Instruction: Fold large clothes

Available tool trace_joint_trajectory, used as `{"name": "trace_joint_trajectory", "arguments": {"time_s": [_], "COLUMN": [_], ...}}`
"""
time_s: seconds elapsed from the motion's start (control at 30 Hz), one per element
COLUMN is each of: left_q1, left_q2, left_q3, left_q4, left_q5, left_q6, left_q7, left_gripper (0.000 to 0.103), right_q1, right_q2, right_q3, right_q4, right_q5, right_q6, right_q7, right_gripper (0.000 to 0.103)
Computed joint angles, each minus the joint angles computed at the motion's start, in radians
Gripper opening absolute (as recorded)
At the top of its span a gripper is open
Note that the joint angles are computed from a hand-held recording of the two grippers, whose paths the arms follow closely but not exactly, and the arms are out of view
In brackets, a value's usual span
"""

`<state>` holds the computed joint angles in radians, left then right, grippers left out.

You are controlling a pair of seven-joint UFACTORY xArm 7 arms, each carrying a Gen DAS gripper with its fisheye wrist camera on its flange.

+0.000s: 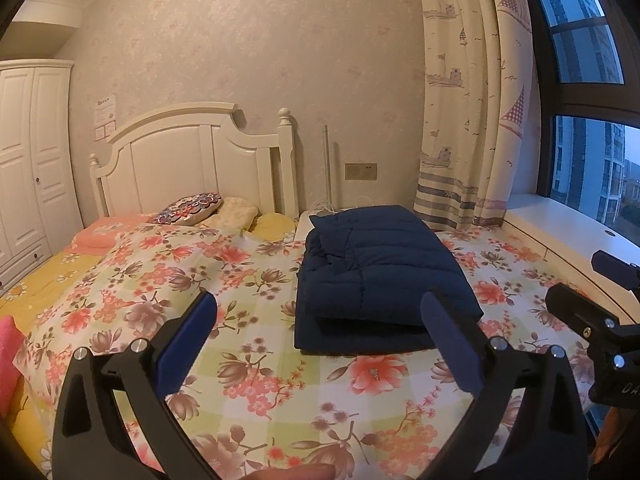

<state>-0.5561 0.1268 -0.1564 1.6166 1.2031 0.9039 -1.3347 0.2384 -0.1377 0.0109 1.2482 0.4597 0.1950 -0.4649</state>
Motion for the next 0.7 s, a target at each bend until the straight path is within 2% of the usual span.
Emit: {"name": "trace_joint_trajectory", "arguments": {"time_s": [0.7], "left_q1": [0.004], "left_q2": [-0.007], "left_q3": [-0.003], "left_q4": [-0.014], "left_q5": [-0.013], "left_q6": [0.011], "left_q7": [0.011], "left_gripper": [0.101], "right_q1": [-0.002], "right_q2": [0.0], "right_q3": [0.007], "right_q4": [-0.004], "right_q5": [-0.03], "right_q6": [-0.008], "right_q7": [0.033], "right_gripper": [0.099]}}
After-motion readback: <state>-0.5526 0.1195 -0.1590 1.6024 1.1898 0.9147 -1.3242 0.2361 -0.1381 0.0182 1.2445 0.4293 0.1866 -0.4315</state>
